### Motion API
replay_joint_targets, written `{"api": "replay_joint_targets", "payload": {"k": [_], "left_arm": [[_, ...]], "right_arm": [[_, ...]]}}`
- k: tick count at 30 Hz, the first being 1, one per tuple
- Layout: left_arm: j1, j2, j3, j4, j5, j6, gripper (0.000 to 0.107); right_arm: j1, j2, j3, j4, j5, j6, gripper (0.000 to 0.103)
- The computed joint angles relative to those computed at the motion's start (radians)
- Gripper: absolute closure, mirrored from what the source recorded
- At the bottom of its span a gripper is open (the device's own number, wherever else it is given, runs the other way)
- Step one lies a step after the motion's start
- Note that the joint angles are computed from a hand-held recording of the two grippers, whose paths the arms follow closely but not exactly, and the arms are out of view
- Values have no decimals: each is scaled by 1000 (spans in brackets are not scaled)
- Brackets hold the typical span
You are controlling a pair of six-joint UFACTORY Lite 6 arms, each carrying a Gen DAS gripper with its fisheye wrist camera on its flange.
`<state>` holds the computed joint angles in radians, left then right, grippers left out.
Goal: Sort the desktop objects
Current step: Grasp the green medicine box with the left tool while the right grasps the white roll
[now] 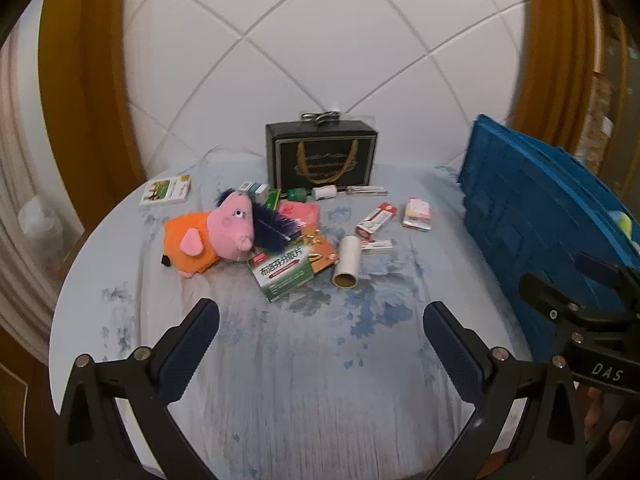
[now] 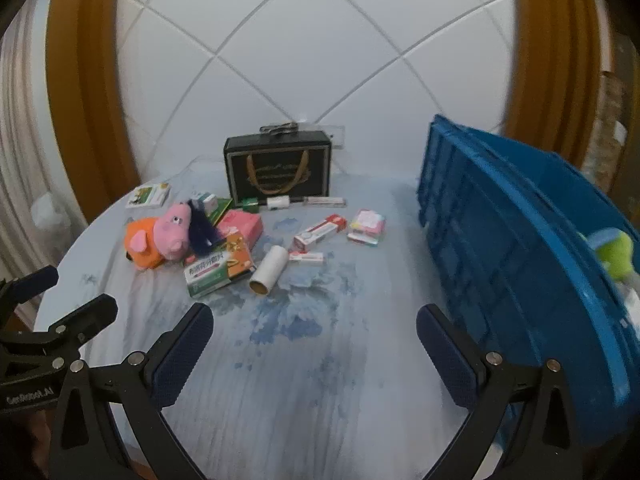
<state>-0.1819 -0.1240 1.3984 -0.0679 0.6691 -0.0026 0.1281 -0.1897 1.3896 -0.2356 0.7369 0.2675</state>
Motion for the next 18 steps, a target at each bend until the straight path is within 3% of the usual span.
{"api": "replay_joint_targets", "payload": {"k": [9,18], "left_arm": [[68,283,116,92,-35,-115,4],[127,638,384,14,-35,61,4]], "right_arm": [[-187,347,208,313,-51,-386,0],[-218,792,622,337,73,-393,0]]}}
